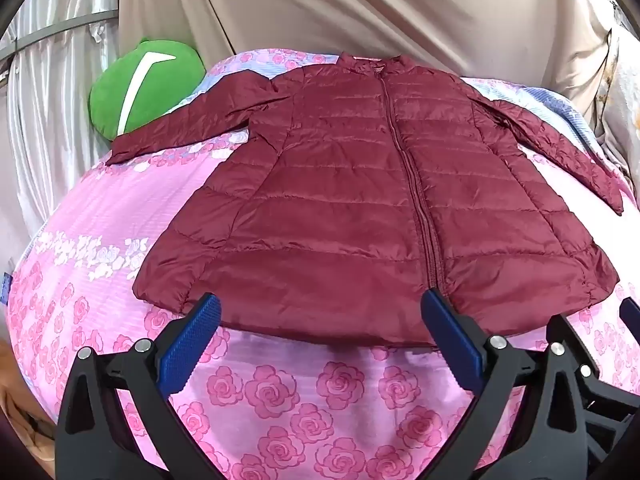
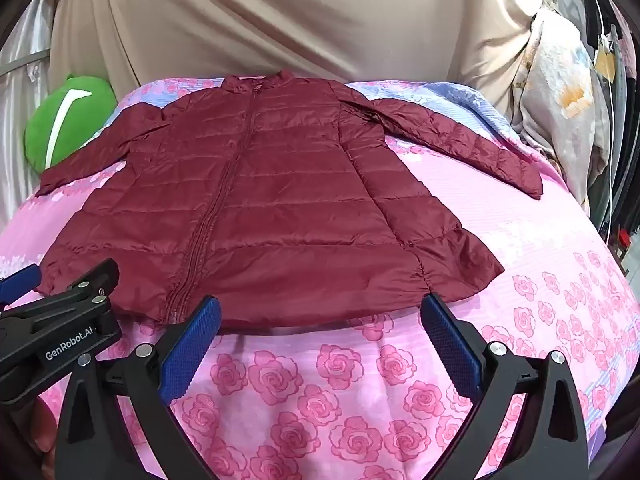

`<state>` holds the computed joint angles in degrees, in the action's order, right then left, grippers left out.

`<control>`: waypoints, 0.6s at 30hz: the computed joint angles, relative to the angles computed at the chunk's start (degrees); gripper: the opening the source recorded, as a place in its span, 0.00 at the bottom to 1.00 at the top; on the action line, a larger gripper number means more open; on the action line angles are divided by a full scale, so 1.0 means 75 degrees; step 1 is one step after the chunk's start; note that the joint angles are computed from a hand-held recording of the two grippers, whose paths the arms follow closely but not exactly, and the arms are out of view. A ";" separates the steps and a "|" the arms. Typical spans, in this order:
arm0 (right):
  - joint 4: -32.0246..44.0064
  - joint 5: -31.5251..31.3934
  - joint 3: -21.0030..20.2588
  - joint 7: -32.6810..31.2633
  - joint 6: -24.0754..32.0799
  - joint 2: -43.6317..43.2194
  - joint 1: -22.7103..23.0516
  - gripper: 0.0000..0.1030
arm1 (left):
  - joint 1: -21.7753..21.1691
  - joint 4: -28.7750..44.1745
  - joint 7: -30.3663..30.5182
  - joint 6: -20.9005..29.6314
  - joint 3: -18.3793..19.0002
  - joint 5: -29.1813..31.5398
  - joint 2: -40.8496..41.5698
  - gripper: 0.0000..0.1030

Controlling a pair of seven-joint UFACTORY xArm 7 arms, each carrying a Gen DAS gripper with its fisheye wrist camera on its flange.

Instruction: Fold large clothes

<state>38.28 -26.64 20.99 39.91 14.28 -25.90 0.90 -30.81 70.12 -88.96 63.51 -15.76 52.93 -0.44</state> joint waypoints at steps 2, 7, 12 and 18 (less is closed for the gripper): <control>0.0012 0.0047 -0.0065 -0.0062 0.0013 0.0023 0.0067 0.95 | -0.0003 0.0059 0.0112 0.0046 0.0004 -0.0108 0.0037 0.95; 0.0122 0.0188 -0.0192 -0.0217 0.0052 0.0161 0.0168 0.95 | 0.0020 -0.0326 -0.0104 -0.0168 0.0040 0.0013 -0.0090 0.95; 0.0155 0.0018 -0.0038 -0.0027 0.0084 0.0191 0.0067 0.95 | 0.0120 -0.0306 0.0005 -0.0243 0.0052 -0.0100 -0.0097 0.95; 0.0194 -0.0255 0.0103 0.0217 0.0149 0.0208 0.0015 0.95 | 0.0145 -0.0309 -0.0015 -0.0176 0.0016 -0.0074 -0.0106 0.95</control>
<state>39.73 -28.55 21.76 41.53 15.40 -24.34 1.01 -29.72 67.80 -89.07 62.19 -15.64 52.37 -1.23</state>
